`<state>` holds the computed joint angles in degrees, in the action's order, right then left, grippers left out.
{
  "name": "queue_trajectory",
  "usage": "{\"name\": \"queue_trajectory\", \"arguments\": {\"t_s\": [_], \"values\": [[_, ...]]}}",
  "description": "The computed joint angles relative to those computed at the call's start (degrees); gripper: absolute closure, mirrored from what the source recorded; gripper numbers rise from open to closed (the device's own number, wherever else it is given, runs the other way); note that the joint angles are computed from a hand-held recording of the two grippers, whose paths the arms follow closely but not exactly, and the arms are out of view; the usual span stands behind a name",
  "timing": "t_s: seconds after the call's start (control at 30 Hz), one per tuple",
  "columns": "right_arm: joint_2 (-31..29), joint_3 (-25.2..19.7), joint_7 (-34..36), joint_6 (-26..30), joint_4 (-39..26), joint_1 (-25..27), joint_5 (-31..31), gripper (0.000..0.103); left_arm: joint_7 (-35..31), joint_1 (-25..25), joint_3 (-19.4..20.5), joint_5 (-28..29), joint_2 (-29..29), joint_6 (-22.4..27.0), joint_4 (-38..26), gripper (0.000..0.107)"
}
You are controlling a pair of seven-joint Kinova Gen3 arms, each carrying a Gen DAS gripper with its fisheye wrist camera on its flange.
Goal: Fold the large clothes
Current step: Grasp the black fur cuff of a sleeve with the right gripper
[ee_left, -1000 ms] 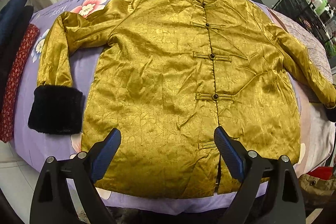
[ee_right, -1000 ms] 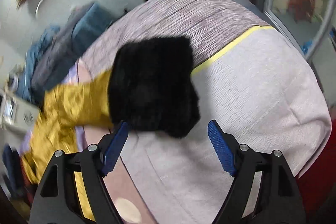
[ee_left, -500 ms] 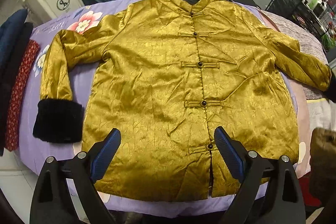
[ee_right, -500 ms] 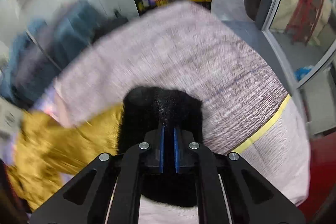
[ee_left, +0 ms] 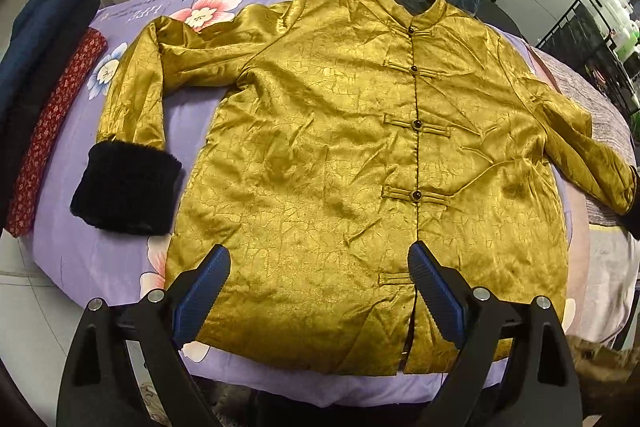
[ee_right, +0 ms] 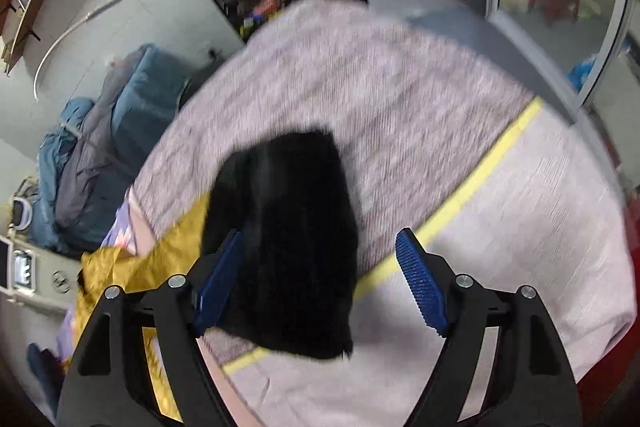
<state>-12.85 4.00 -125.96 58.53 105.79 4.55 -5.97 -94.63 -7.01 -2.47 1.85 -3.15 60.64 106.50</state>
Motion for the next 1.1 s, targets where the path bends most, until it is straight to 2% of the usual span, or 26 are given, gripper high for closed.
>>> {"name": "queue_trajectory", "arguments": {"t_s": [0.07,0.1,0.13,0.17,0.23,0.33,0.4,0.47,0.53,0.63,0.7,0.83,0.93,1.0,1.1], "values": [[0.7,0.1,3.4,-1.3,2.3,1.1,-4.6,0.026,-0.1,0.6,0.6,-0.3,0.2,0.0,-0.1,0.019],[0.1,-1.4,5.0,-3.3,4.0,3.0,-6.8,0.032,-0.2,0.9,0.8,-0.5,0.2,0.0,-0.1,0.019],[-0.7,-4.0,5.7,-5.4,5.3,5.5,-8.6,0.050,-0.3,1.2,1.1,-0.8,0.2,-0.1,-0.1,0.019],[-1.0,-5.8,5.6,-7.0,6.0,7.2,-9.4,0.062,-0.4,1.6,1.4,-1.3,0.2,-0.2,-0.1,0.019],[-2.0,-7.3,4.1,-8.3,6.5,9.2,-10.3,0.081,-0.9,2.2,1.8,-2.0,0.0,-0.4,0.2,0.019],[-5.3,-3.3,2.4,-10.2,5.8,8.1,-14.8,0.086,-2.6,2.2,1.2,-1.5,-0.3,-0.9,0.6,0.019],[-7.5,-2.5,2.7,-12.3,3.8,6.6,-14.7,0.087,-3.4,1.7,0.5,-0.6,-0.3,-1.3,0.7,0.019],[-9.0,-5.2,4.0,-13.2,-0.3,6.5,-11.0,0.087,-5.3,0.4,-0.9,1.9,0.2,-1.4,0.4,0.019],[-8.4,-7.8,1.7,-11.9,-3.8,5.8,-6.4,0.087,-7.7,-1.4,-2.4,5.1,1.0,-1.0,-0.1,0.019],[-3.0,-12.5,-5.3,-5.3,-4.0,9.5,-1.8,0.087,-11.0,-4.2,-3.9,9.3,2.9,-0.5,-0.8,0.019],[-0.2,-15.1,-10.0,-0.6,-3.6,10.1,1.6,0.087,-11.7,-5.1,-3.7,9.6,3.3,-0.6,-0.9,0.019],[0.0,-11.5,-19.3,3.6,-4.7,1.5,6.8,0.087,-13.0,-6.8,-4.1,8.9,2.6,-1.5,0.0,0.019],[3.0,-10.1,-24.7,7.6,-11.9,-6.4,13.6,0.087,-12.3,-7.6,-4.2,6.4,2.8,-2.5,0.8,0.019],[5.6,-9.9,-25.2,8.2,-17.2,-11.7,17.4,0.087,-11.7,-7.9,-4.1,4.5,3.2,-3.2,1.0,0.019],[11.3,-10.4,-21.5,4.6,-25.2,-19.6,23.0,0.086,-12.0,-8.3,-4.1,2.7,3.5,-4.5,1.2,0.018]]}}
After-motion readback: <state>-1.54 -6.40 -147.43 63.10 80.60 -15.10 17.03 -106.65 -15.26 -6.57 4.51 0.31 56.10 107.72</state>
